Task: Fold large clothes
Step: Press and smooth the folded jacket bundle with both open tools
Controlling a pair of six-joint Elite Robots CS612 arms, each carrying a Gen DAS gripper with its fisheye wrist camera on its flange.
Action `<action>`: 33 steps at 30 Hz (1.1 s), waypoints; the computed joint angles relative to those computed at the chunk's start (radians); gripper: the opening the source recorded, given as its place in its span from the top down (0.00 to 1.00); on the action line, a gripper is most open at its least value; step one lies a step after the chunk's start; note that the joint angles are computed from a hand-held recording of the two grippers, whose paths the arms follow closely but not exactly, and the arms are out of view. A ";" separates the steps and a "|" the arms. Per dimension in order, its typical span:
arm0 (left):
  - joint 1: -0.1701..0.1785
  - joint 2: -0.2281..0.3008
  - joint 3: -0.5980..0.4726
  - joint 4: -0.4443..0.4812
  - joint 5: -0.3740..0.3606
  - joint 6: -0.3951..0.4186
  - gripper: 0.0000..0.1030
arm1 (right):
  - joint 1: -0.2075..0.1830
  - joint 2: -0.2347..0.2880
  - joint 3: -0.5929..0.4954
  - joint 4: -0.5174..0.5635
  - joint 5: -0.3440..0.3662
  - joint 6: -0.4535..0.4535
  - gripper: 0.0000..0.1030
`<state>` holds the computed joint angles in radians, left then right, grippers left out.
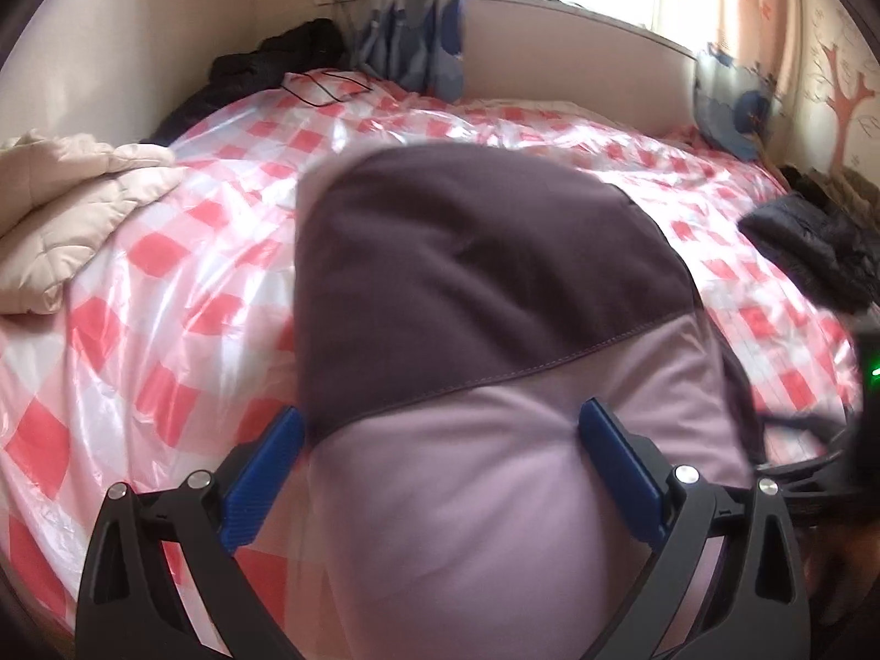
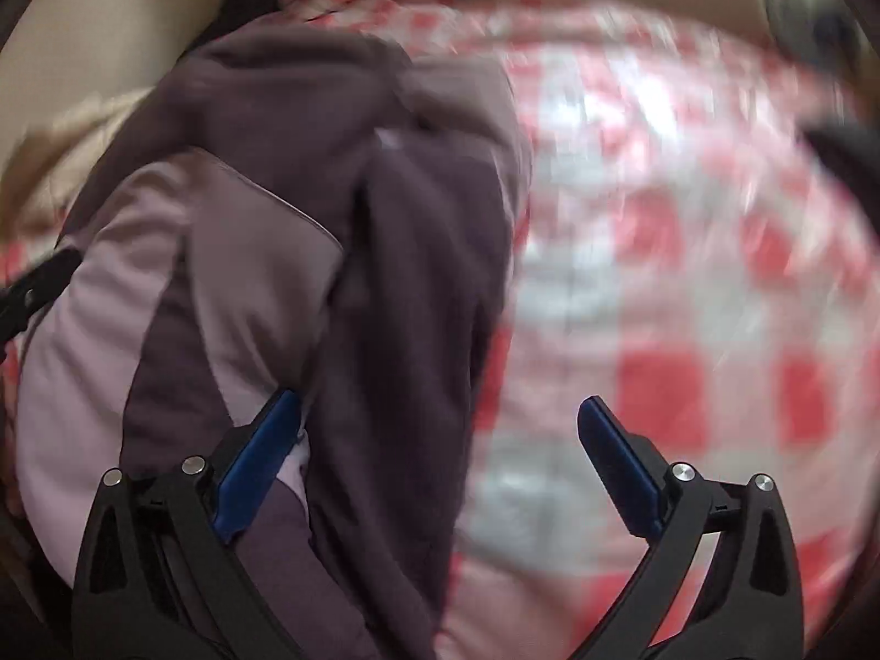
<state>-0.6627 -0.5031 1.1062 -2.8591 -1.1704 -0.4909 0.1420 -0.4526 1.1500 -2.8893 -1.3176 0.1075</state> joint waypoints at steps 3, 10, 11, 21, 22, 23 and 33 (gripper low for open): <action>-0.008 0.000 0.003 -0.002 0.036 0.019 0.07 | -0.012 0.003 0.018 -0.033 0.054 0.093 0.06; -0.005 -0.004 0.009 -0.007 0.062 0.000 0.07 | -0.005 -0.039 -0.011 -0.115 -0.024 0.069 0.06; -0.004 -0.004 0.010 -0.007 0.058 -0.002 0.07 | -0.002 -0.036 -0.023 -0.114 -0.022 0.068 0.06; -0.017 0.002 0.003 -0.001 0.111 0.045 0.07 | 0.010 -0.006 -0.023 -0.065 -0.049 0.057 0.06; -0.018 0.000 0.007 -0.006 0.123 0.041 0.07 | 0.016 -0.029 0.015 -0.123 -0.060 0.043 0.06; -0.018 -0.001 0.010 -0.009 0.128 0.039 0.07 | 0.019 -0.043 0.053 -0.220 -0.060 0.028 0.06; -0.009 -0.012 0.027 -0.034 0.075 0.026 0.07 | 0.021 -0.063 0.092 -0.155 -0.023 0.089 0.06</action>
